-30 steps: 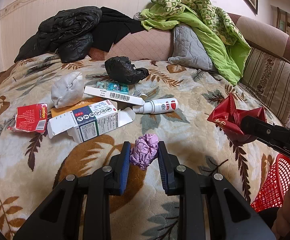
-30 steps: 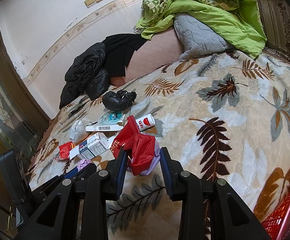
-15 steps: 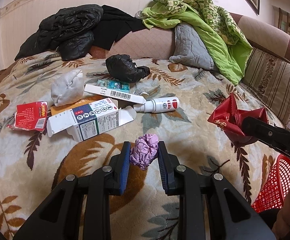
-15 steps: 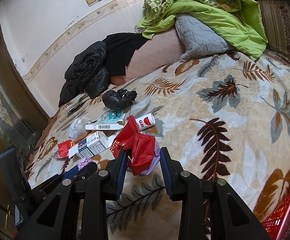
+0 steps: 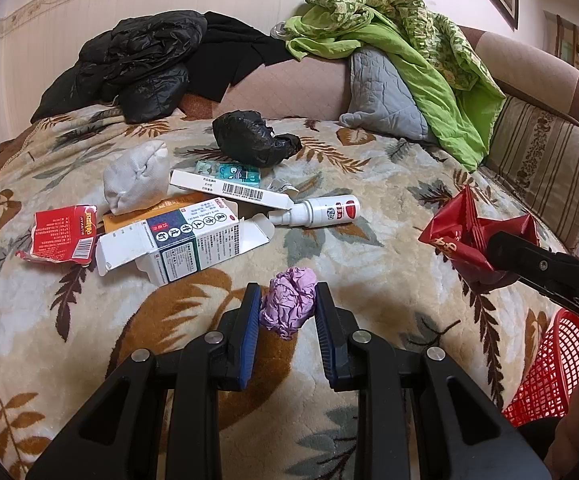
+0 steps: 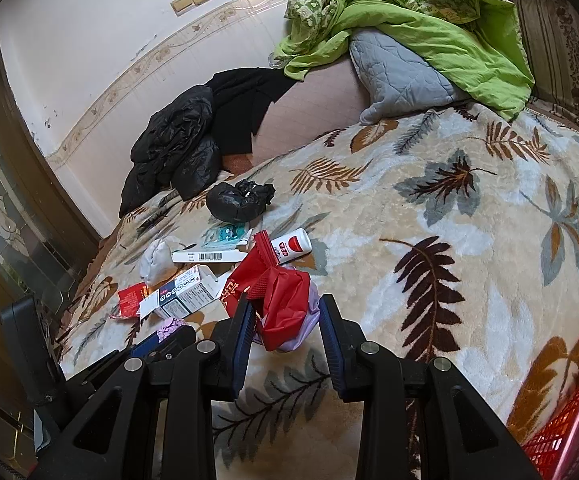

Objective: Collect trash

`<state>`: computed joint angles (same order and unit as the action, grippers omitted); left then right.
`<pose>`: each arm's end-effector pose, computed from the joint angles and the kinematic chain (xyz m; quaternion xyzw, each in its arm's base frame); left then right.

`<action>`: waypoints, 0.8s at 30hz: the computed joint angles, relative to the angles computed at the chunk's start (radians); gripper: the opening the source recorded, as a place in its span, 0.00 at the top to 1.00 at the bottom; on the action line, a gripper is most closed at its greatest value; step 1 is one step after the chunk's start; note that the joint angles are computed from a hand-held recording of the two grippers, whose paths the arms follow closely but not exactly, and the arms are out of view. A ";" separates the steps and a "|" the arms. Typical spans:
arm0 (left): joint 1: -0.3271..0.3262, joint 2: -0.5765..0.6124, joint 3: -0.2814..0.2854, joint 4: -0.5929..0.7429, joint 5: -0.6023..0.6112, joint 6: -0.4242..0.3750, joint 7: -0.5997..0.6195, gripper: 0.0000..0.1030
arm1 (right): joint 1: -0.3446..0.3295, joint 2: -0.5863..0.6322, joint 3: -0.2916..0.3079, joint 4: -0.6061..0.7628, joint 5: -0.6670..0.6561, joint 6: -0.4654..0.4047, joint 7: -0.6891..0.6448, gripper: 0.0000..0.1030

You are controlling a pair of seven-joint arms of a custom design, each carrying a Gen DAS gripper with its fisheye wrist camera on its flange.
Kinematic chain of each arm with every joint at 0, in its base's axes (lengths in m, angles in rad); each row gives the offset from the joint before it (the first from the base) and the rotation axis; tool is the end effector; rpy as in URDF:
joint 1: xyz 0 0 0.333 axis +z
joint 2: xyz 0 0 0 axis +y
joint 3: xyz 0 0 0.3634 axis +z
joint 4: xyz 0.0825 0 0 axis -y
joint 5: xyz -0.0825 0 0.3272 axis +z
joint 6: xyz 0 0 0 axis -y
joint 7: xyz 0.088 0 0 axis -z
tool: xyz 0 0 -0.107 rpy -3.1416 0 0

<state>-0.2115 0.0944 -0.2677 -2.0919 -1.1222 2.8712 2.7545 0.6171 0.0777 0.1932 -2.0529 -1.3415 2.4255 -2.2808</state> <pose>0.5120 -0.2032 0.5128 -0.4018 0.8123 -0.4050 0.1216 0.3827 0.3925 0.5115 -0.3827 0.7883 -0.2254 0.4259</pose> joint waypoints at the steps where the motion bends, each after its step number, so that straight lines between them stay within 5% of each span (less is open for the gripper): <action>1: 0.000 0.003 -0.001 0.003 -0.003 0.003 0.004 0.75 | 0.000 0.000 0.000 0.000 -0.001 0.002 0.001 0.66; 7: -0.001 -0.007 -0.003 -0.003 -0.020 -0.003 0.027 0.75 | 0.003 -0.027 0.007 -0.016 -0.008 -0.013 0.013 0.66; 14: -0.018 -0.075 0.005 -0.026 -0.064 -0.110 0.090 0.75 | -0.005 -0.203 0.062 -0.169 0.062 -0.080 0.030 0.66; 24: -0.135 -0.198 -0.006 -0.061 -0.008 -0.355 0.072 0.75 | 0.016 -0.507 0.229 -0.422 0.463 -0.312 0.023 0.66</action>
